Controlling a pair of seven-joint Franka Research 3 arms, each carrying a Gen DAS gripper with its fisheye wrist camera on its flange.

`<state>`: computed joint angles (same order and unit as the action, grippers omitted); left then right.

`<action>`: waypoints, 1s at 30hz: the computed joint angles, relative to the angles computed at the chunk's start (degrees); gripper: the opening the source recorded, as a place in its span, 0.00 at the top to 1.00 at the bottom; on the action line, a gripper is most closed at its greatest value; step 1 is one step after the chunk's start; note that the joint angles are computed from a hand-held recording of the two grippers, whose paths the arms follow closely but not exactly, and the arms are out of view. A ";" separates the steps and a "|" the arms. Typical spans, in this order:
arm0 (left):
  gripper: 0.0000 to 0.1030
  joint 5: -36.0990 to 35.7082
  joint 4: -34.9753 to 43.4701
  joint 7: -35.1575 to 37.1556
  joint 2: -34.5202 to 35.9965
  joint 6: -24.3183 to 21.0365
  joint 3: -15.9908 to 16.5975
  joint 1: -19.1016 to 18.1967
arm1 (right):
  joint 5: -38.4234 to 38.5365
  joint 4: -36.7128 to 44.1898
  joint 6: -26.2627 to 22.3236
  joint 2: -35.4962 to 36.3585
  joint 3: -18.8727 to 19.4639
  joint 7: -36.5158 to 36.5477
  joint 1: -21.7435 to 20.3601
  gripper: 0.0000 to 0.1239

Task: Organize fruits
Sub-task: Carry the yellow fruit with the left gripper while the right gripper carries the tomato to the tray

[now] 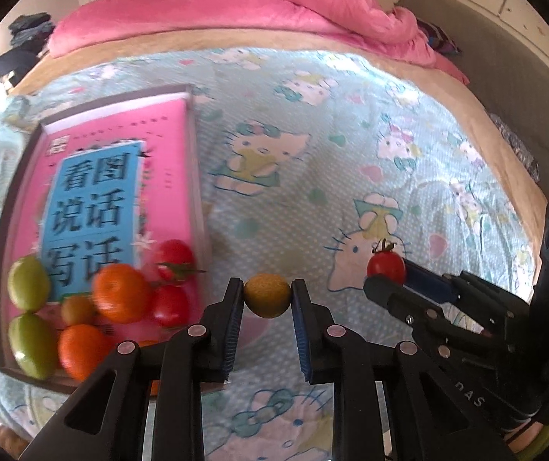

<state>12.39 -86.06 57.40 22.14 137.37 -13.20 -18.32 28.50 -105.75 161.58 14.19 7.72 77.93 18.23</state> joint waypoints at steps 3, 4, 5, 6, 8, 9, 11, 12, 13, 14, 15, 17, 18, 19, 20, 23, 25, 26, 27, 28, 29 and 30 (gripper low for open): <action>0.75 0.47 -3.61 -1.51 -3.03 1.79 0.71 0.79 | 0.44 1.73 -0.72 0.43 0.89 -0.48 0.55 0.76; 0.75 0.63 -4.96 -2.11 -4.17 2.40 0.95 1.17 | 0.73 2.25 -0.91 0.59 1.16 -0.86 0.66 0.76; 0.75 0.63 -6.22 -2.59 -5.22 2.91 1.11 1.62 | 0.50 3.00 -1.13 0.86 1.29 -0.94 1.06 0.76; 0.75 0.46 -7.28 -2.93 -6.08 3.40 1.17 2.11 | 0.24 3.49 -1.30 1.05 1.31 -0.91 1.41 0.76; 0.75 0.15 -9.95 -3.89 -8.21 4.39 1.52 3.25 | -0.46 5.03 -1.79 1.67 1.51 -0.99 2.22 0.76; 0.75 0.49 -10.89 -4.57 -8.92 4.70 1.73 3.58 | -1.21 6.19 -2.31 2.26 1.51 -0.73 2.82 0.76; 0.75 1.25 -13.17 -6.07 -10.66 5.26 2.32 4.50 | -2.15 7.70 -3.07 3.02 1.54 -0.43 3.60 0.76; 0.75 1.31 -13.95 -6.45 -11.25 5.35 2.42 4.98 | -3.06 8.99 -3.61 3.75 1.48 -0.05 4.22 0.76; 0.75 0.98 -15.19 -6.75 -12.09 5.72 2.58 5.65 | -3.51 9.88 -4.09 4.26 1.51 0.05 4.52 0.76; 0.75 0.48 -16.38 -6.96 -12.85 6.26 2.67 6.32 | -4.21 11.01 -4.61 4.92 1.48 0.43 5.03 0.76; 0.75 0.02 -17.41 -6.95 -13.45 6.77 2.70 6.89 | -4.80 11.85 -5.04 5.44 1.40 0.81 5.43 0.76; 0.75 -0.80 -19.41 -7.06 -14.63 7.49 2.91 7.98 | -6.02 13.78 -5.94 6.66 1.29 1.41 6.17 0.76; 0.75 -0.91 -20.34 -7.34 -15.16 7.81 3.11 8.46 | -6.65 14.58 -6.20 7.27 1.19 1.75 6.56 0.76; 0.75 -1.02 -20.93 -7.38 -15.45 8.09 3.15 8.79 | -7.35 15.70 -6.80 7.99 1.08 2.23 6.98 0.76; 0.75 -0.94 -21.64 -7.54 -15.81 8.38 3.22 9.08 | -7.93 16.55 -7.22 8.58 0.97 2.66 7.33 0.76; 0.75 0.32 -22.48 -8.04 -16.03 8.44 3.36 9.53 | -9.62 19.06 -8.66 10.21 0.65 4.07 8.28 0.76; 0.75 -1.03 -23.20 -7.04 -16.09 9.29 3.26 10.10 | -10.71 20.46 -9.57 11.17 0.43 4.81 8.84 0.76; 0.75 -1.98 -23.52 -6.31 -16.13 9.85 3.14 10.35 | -11.26 20.62 -9.87 11.24 0.29 5.15 9.11 0.76; 0.75 -2.68 -23.65 -5.60 -16.06 10.20 3.07 10.54 | -11.83 21.08 -10.17 11.59 0.16 5.51 9.40 0.76; 0.75 -2.67 -23.69 -5.51 -15.96 10.29 3.08 10.57 | -12.38 21.51 -10.54 11.91 0.05 5.76 9.64 0.76; 0.75 -2.72 -23.77 -5.37 -15.91 10.44 3.06 10.59 | -12.92 21.85 -10.80 12.16 -0.11 6.10 9.86 0.76; 0.75 -2.84 -23.94 -5.18 -15.81 10.79 3.04 10.62 | -13.42 22.20 -11.05 12.44 -0.27 6.53 10.10 0.76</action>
<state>9.55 -110.00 52.22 6.33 148.16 -10.16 -7.70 15.08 -83.55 150.52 26.63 7.45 84.46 28.33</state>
